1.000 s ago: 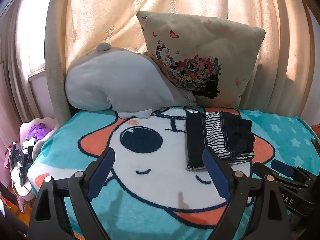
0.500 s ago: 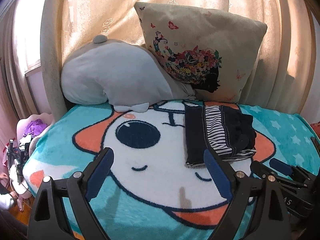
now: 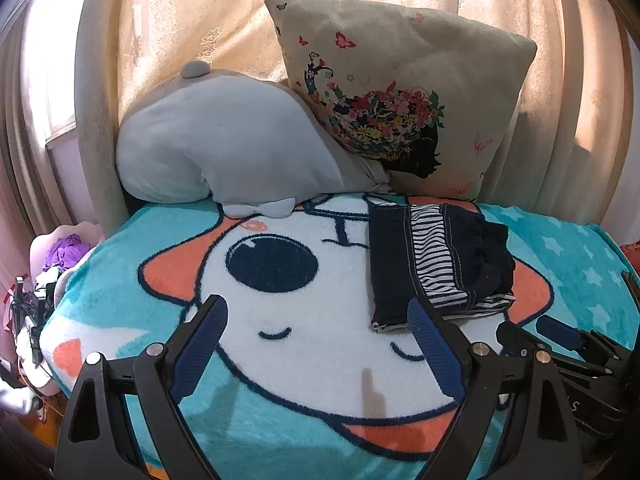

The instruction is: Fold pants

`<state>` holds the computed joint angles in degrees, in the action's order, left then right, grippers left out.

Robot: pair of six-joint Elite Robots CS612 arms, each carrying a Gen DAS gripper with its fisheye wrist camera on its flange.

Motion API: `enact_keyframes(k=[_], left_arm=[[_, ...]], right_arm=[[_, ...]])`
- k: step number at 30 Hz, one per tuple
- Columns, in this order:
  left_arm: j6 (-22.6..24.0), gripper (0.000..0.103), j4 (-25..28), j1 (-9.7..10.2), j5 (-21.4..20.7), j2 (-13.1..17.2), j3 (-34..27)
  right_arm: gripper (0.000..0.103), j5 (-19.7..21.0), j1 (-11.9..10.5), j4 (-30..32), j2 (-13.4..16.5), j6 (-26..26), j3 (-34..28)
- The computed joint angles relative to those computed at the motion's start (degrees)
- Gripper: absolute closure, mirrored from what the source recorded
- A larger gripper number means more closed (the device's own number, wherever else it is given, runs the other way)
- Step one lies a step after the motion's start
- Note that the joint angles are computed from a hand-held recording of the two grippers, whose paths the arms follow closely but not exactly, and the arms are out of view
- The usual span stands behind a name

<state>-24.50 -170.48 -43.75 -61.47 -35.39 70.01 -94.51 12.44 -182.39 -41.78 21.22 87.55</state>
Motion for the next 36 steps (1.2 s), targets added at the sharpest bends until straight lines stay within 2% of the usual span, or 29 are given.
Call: enact_keyframes(k=[12, 29, 36], left_arm=[[-0.28, 0.012, 0.22, 0.11, -0.03, 0.04, -0.36], [-2.6, 0.012, 5.33, 1.66, -2.54, 2.05, -5.66], [-3.93, 0.012, 4.56, 1.83, -1.14, 2.17, -5.77]], right_arm=[[0.031, -1.41, 0.36, 0.25, -0.18, -1.19, -0.55], [0.03, -2.77, 0.38, 3.69, 0.75, -5.1, -4.41], [0.029, -3.22, 0.5, 3.37, 1.0, -6.02, -4.83]])
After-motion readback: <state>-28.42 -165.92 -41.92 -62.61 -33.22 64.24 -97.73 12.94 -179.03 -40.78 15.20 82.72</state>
